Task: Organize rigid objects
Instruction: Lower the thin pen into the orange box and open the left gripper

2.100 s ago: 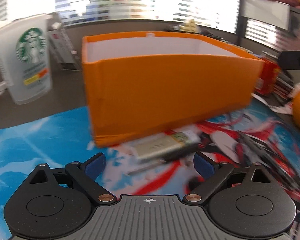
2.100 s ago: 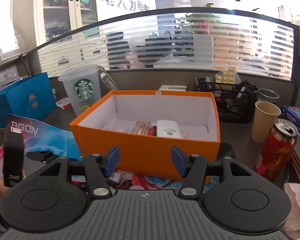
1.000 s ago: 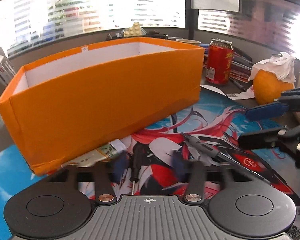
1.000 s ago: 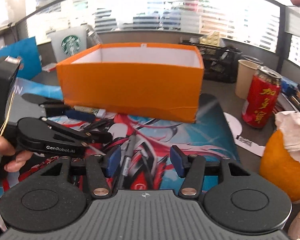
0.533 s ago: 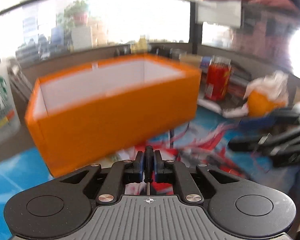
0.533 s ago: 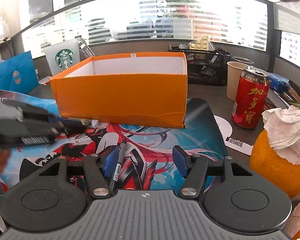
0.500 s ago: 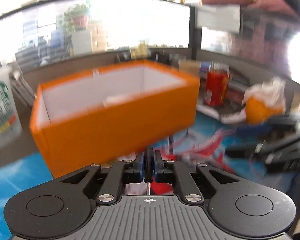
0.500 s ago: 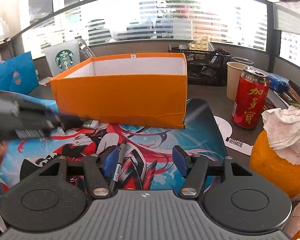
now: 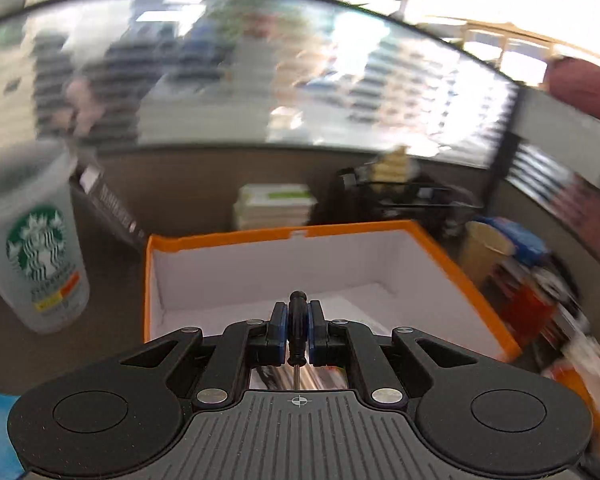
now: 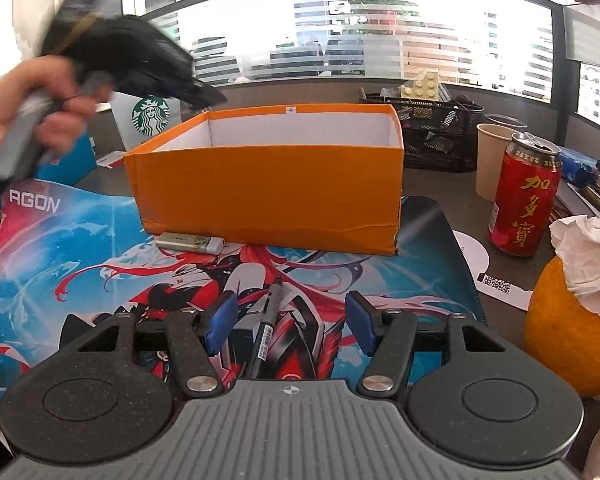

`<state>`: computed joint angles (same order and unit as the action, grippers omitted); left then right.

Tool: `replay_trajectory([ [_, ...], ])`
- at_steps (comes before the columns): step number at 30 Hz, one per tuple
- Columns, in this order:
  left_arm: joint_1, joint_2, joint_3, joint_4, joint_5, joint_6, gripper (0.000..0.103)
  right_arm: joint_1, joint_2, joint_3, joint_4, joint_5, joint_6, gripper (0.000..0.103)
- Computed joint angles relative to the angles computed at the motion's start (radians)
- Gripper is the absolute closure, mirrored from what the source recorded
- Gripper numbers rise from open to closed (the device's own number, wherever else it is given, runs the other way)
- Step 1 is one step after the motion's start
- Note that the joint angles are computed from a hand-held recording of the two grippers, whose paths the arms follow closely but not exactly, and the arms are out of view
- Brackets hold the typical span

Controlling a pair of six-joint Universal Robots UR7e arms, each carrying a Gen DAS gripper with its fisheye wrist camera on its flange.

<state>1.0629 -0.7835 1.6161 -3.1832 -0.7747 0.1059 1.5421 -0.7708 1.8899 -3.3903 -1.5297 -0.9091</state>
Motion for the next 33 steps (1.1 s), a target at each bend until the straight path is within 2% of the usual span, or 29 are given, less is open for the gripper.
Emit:
replay_trajectory([
  [5, 0.055, 0.076, -0.157, 0.243, 0.053, -0.167, 0.095, -0.005, -0.008, -0.002, 0.014, 0.017, 0.006, 0.046],
  [8, 0.070, 0.103, -0.207, 0.346, 0.070, -0.246, 0.095, -0.008, -0.010, -0.005, 0.022, 0.024, 0.010, 0.046],
  [10, 0.071, 0.113, -0.218, 0.377, 0.088, -0.258, 0.095, -0.011, -0.011, -0.007, 0.028, 0.028, 0.015, 0.046],
  [20, 0.059, 0.138, -0.237, 0.384, 0.146, -0.224, 0.094, -0.011, -0.005, -0.013, 0.048, 0.027, 0.016, 0.043],
  [27, 0.060, 0.140, -0.236, 0.367, 0.148, -0.223, 0.092, 0.002, 0.003, -0.013, 0.070, -0.022, -0.008, 0.041],
  [32, 0.041, 0.113, -0.160, 0.202, 0.109, -0.159, 0.089, 0.005, 0.008, -0.007, 0.075, -0.037, -0.032, 0.043],
  [33, 0.031, 0.108, -0.137, 0.146, 0.108, -0.121, 0.085, 0.006, 0.009, -0.006, 0.073, -0.041, -0.036, 0.043],
])
